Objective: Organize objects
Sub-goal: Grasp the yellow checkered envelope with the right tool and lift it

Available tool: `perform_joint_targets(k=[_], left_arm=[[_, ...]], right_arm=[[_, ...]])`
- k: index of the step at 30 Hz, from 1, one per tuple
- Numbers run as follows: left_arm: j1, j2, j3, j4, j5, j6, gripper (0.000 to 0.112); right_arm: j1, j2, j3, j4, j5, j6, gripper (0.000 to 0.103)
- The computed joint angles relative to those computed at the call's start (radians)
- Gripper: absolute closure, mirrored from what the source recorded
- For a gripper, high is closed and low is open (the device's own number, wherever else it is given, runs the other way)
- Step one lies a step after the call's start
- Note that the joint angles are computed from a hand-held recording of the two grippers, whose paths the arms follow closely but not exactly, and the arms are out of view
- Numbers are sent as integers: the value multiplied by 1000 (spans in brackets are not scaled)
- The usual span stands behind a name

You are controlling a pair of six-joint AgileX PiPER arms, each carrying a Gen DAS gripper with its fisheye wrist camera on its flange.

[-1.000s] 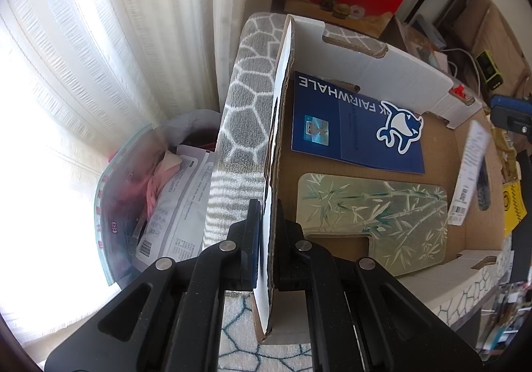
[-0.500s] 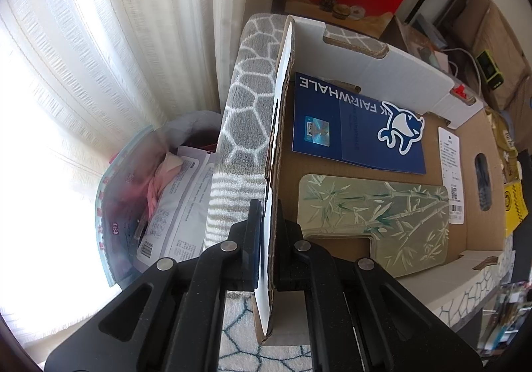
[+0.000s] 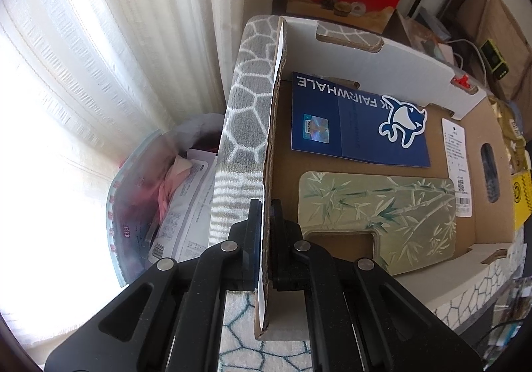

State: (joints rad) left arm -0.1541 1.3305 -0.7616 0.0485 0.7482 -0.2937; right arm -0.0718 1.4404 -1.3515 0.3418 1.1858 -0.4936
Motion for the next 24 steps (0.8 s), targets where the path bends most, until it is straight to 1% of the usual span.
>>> perform_joint_targets(k=[3,9,13,17,19,24], left_arm=[[-19,2,-5,28,8,-28,108],[-22,0,-6,31,10,-32,108],[-22,-1,-2,28,7,-32,108],[-16,-4,3,12,3,-19,108],[-12,-1,1,4,2,-12,108],[-13,1,-2,9,6,-16,108]], right_arm=[[-62,-19,29,-21,-11,-27,54],[-203,-9,60,2,-16,-103,54],[-272,19,88,-24,-67,-111,54],[-355,68,107,0,-95,-132,54],[-396,99,102,24,-84,-140,54],[-477,172,106,90,-19,-186,52]])
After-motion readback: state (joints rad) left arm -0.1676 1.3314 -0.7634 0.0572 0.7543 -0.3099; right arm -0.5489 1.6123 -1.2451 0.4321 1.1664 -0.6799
